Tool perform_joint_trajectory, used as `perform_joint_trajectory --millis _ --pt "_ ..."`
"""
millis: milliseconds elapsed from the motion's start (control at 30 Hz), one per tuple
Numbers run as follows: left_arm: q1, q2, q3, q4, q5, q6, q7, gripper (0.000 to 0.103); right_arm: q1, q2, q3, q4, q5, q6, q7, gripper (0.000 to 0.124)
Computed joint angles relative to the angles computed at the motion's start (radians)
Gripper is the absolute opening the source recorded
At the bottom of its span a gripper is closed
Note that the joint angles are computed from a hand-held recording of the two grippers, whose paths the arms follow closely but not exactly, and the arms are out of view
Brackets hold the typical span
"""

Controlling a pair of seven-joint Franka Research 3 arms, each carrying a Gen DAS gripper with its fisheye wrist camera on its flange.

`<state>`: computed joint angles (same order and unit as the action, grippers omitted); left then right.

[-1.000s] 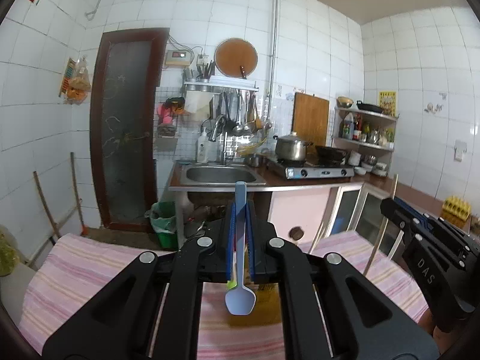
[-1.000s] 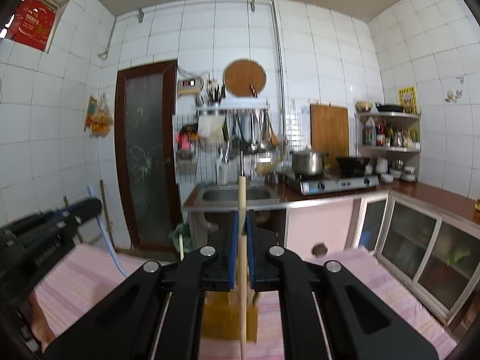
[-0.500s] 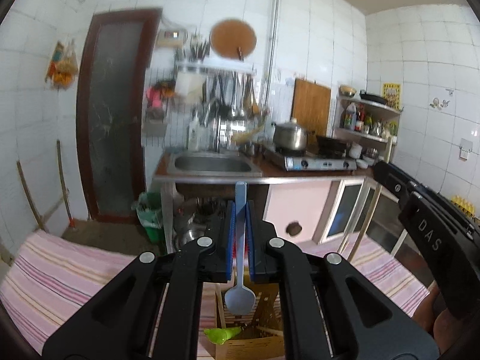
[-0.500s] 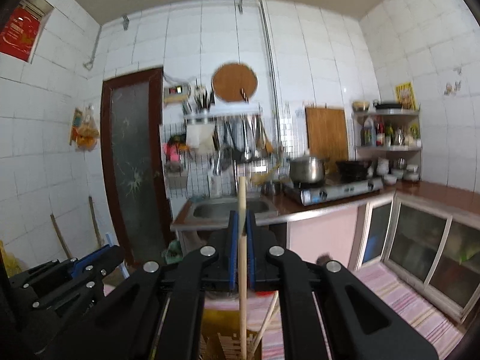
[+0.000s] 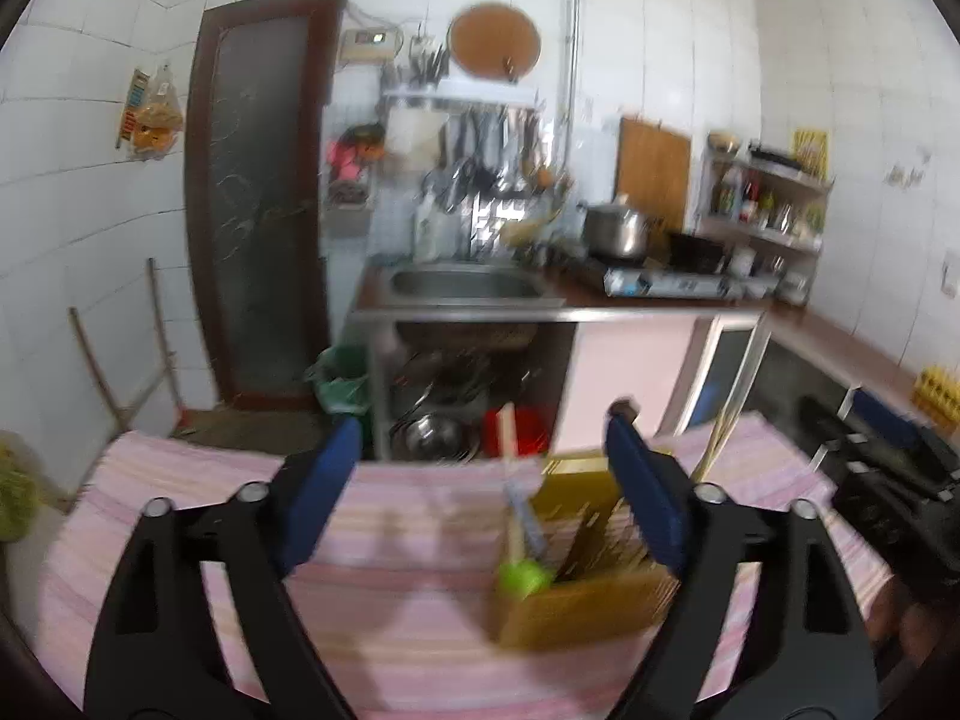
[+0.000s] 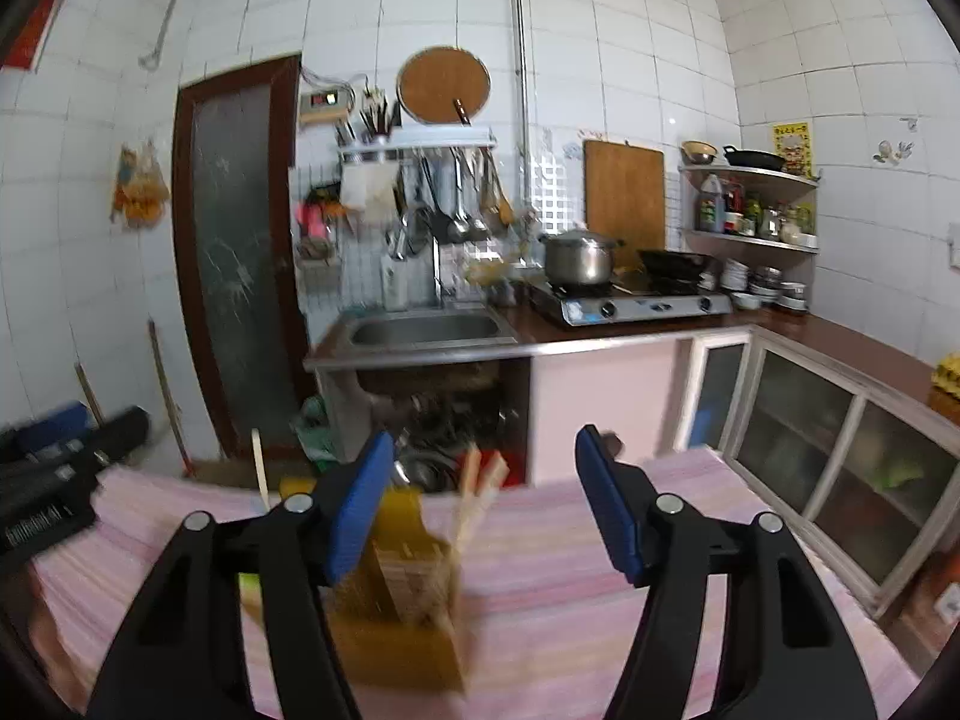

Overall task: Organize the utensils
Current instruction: 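Open the right tool to drop the chopstick into the holder, then open the left tool to drop the light-blue spoon into the holder, then grasp a wooden chopstick with the right tool while the left tool grasps a metal spoon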

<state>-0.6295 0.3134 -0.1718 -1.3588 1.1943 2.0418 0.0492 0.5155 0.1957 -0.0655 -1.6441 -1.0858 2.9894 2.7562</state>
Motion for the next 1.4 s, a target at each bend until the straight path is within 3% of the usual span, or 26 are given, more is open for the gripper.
perform_joint_trajectory --millis 100,233,367,433,533,733,833,900,1033,1167,1233,1400 --pt "-0.013 -0.082 -0.023 -0.123 -0.004 -0.057 -0.037 0.098 -0.019 -0.101 0.032 -0.151 0.032 -0.02 -0.038 0.071" --pt "-0.009 -0.132 -0.082 -0.241 -0.04 -0.14 -0.046 0.098 -0.063 -0.179 0.096 -0.313 0.107 -0.021 -0.086 0.071" --pt "0.0 -0.137 -0.126 -0.325 -0.135 -0.152 -0.018 0.098 -0.093 -0.208 0.162 -0.449 0.196 -0.028 -0.147 0.071" --pt "0.006 -0.139 -0.136 -0.366 -0.19 -0.138 -0.016 0.098 -0.1 -0.204 0.187 -0.484 0.244 -0.041 -0.186 0.071" --pt "0.03 -0.168 -0.142 -0.454 -0.26 -0.048 -0.06 0.098 -0.094 -0.187 0.204 -0.509 0.316 -0.056 -0.232 0.071" --pt "0.053 -0.182 -0.149 -0.543 -0.309 0.004 -0.154 0.098 -0.055 -0.146 0.207 -0.498 0.355 -0.097 -0.28 0.069" --pt "0.05 -0.167 -0.153 -0.546 -0.314 -0.016 -0.162 0.098 -0.028 -0.127 0.202 -0.478 0.385 -0.131 -0.316 0.053" --pt "0.044 -0.154 -0.154 -0.537 -0.31 -0.037 -0.147 0.098 -0.017 -0.113 0.201 -0.467 0.435 -0.144 -0.364 0.052" --pt "0.042 -0.139 -0.15 -0.525 -0.315 -0.027 -0.124 0.098 0.005 -0.091 0.198 -0.446 0.539 -0.17 -0.452 0.036" --pt "0.036 -0.13 -0.148 -0.508 -0.325 -0.03 -0.101 0.098 0.037 -0.067 0.174 -0.422 0.524 -0.185 -0.433 0.029" --pt "0.036 -0.128 -0.147 -0.505 -0.333 -0.011 -0.095 0.098 0.034 -0.067 0.18 -0.429 0.571 -0.164 -0.481 0.011" --pt "0.021 -0.103 -0.147 -0.465 -0.335 0.001 -0.076 0.098 0.043 -0.087 0.169 -0.452 0.589 -0.154 -0.513 0.007"
